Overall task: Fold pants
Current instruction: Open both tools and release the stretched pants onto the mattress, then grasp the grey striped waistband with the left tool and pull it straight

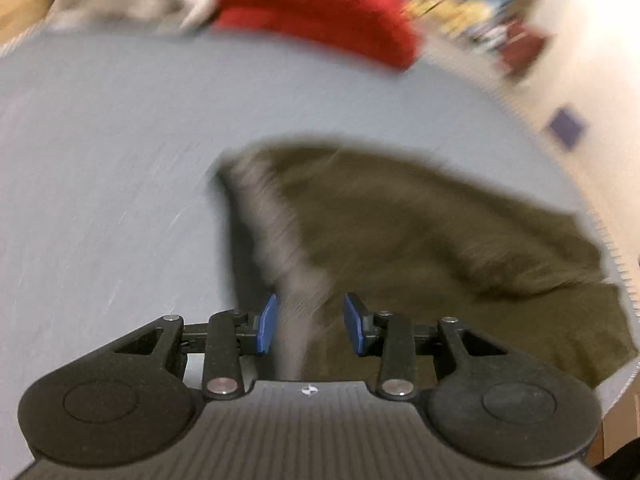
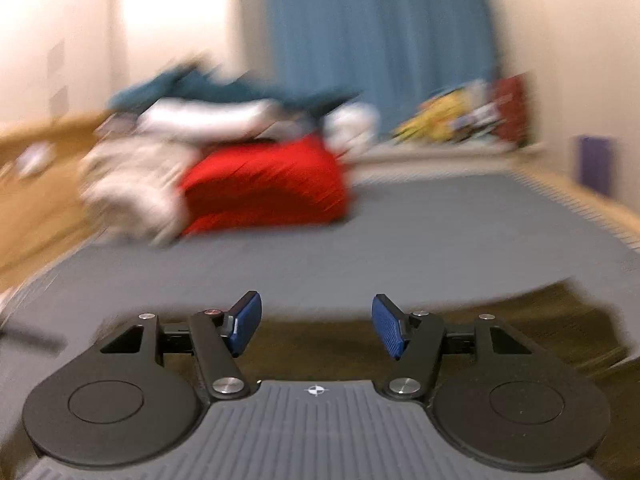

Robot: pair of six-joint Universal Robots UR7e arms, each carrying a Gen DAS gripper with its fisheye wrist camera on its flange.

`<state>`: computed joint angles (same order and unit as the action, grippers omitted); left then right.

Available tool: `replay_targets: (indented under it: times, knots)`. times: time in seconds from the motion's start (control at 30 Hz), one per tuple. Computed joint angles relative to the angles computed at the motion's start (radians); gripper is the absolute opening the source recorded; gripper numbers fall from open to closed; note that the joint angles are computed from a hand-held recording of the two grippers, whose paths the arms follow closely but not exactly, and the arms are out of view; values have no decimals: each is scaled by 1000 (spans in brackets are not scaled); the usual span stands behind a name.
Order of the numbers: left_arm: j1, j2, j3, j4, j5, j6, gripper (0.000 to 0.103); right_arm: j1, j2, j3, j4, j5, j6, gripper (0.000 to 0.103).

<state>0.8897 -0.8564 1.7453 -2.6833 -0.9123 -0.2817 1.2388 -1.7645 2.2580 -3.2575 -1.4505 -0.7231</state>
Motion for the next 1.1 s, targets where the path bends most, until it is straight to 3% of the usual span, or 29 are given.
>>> replay_targets:
  times: [0.07,0.17,0.27,0.33,0.47,0.6,0.67,0.73,0.8,0.87,0.93,0.97,1.0,1.1]
  knots:
    - [17,-14,4,61,10,-40,41,42,9,47,104,-43,-47,63]
    - [45,-33,6,96,-59,-85,44,105,51,124,152,-57,-224,61]
    - [55,-27,1,97,-116,-82,59,147,83,179,172,-83,-386,61]
    - [49,-17,1,99,-117,-57,66,170,96,202,192,-101,-425,61]
    - [51,25,-24,132,-116,-56,66,210,156,251,146,-182,-534,62]
    - [56,58,-46,159,-100,-30,65,211,220,230,135,-260,-575,62]
    - [54,60,-45,153,-105,-7,56,200,229,214,159,-243,-579,59]
    - [56,59,-42,144,-108,-14,39,206,224,188,233,-237,-565,29]
    - [54,48,-28,125,-110,-5,28,218,230,174,255,-244,-584,19]
    - [53,33,-11,101,-121,5,24,220,250,172,248,-247,-641,15]
    - [44,8,13,70,-123,20,22,226,236,149,319,-239,-643,11]
    - [42,-13,32,45,-140,26,22,227,226,137,358,-226,-642,10]
    - [38,-38,55,18,-155,30,21,226,217,129,387,-205,-649,2]
    - [35,-80,89,23,-149,48,22,230,177,124,449,-128,-660,2]
